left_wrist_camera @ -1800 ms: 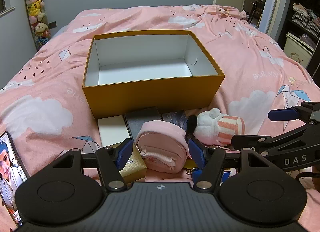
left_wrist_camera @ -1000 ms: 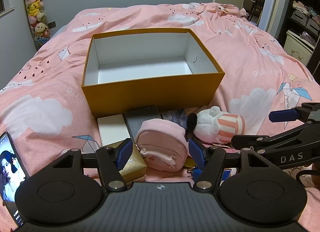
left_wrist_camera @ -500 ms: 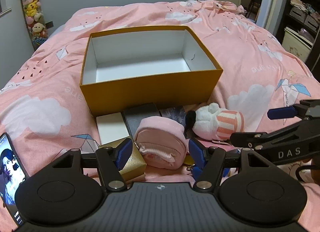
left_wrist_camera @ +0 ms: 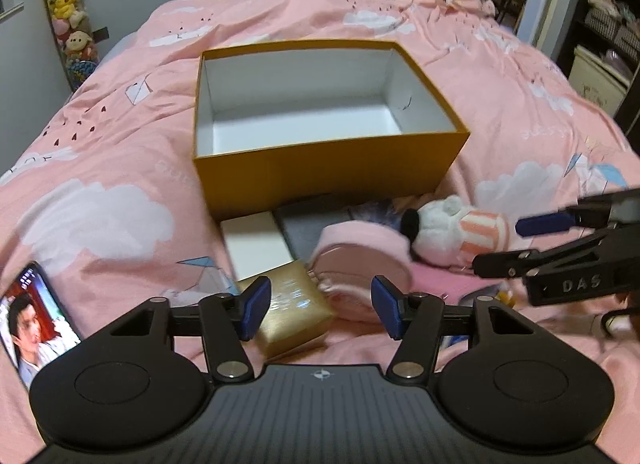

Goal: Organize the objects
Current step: 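Grasp the gold gift box with the left gripper while the right gripper approaches the white glasses case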

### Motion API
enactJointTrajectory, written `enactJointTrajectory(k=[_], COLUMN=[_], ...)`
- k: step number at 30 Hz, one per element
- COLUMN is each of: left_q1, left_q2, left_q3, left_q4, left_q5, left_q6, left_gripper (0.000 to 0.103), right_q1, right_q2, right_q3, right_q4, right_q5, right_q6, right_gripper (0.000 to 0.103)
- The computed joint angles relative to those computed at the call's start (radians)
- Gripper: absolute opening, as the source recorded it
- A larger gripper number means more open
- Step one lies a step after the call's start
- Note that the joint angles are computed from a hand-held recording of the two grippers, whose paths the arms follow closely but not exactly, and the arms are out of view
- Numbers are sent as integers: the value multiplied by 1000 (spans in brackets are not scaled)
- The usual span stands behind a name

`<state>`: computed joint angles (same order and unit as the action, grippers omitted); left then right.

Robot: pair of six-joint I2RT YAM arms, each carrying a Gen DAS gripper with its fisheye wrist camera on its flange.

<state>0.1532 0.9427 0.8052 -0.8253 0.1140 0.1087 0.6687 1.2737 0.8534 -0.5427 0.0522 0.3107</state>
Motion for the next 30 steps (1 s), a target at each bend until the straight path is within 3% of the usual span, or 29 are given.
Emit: enactJointTrajectory(k=[3,5,8,14,25,30], left_q1=[53,94,120,85,22,8], left_q2=[34,62,114,177,328,347], left_q3=[13,13,17,1,21,29], left_q4=[-28,-29,-14,42,96,84], left_q5=[20,42,48,-1,-64,-77], left_q6=[60,35,-43,-123,-214,-232], left_gripper=[73,74,77,84,84,83], right_q1=[4,14,28,46,1,-3], right_q2=[40,70,122,247,320,340], right_q3=[41,74,127,222,269,274], right_q4=[-1,0,4,8,17,34], right_q5=[-49,-71,-119,-137,-199,-175], right_q6=[-52,-79,-116,-173,-182,-179], right_gripper=[69,60,55,55,55,55])
